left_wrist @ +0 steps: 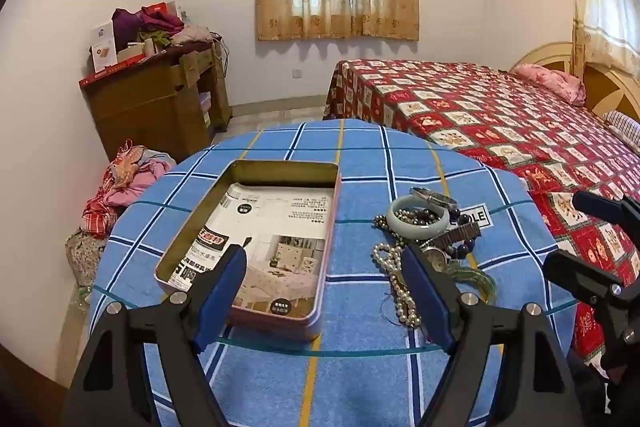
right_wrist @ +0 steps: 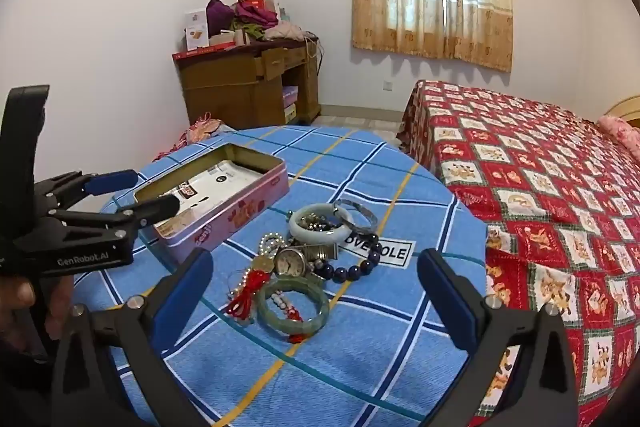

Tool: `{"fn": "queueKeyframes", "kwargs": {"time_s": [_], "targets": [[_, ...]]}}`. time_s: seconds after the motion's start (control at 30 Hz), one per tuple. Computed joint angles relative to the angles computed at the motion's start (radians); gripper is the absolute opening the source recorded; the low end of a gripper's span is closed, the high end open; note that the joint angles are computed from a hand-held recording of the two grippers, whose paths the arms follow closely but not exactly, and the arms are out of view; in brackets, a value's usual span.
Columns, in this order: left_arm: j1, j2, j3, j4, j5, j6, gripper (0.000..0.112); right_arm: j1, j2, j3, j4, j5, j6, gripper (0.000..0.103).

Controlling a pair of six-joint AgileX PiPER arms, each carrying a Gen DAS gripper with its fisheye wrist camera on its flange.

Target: Organize jewelry

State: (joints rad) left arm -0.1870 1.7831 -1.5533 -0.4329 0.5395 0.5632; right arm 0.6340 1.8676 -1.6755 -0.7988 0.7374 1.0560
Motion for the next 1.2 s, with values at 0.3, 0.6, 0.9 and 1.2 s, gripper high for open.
{"fn": "queueKeyframes", "kwargs": {"time_s": [0.3, 0.6, 0.9, 1.2], "targets": [[-0.032, 0.002, -0.009, 0.142, -0.006, -0.119, 0.080, 0.014, 0.004, -0.001, -0.044, 0.018, 0.021, 0.103], [-0.027, 0.015, -0.020, 0.163, -0.002, -0.135, 0.080, 0.016, 0.031, -0.031, -0.003, 0.023, -0.022, 0.103], [-0.022, 0.012, -0.007, 0.155, -0.010, -0.123, 0.080, 0.025, 0.037, -0.038, -0.037, 0.056, 0.008, 0.103], [-0.015, -0.008, 0.013, 0.166, -0.044, -0.143, 0.080, 0.022, 0.034, -0.028, -0.050, 0.054, 0.026, 0.103]]}}
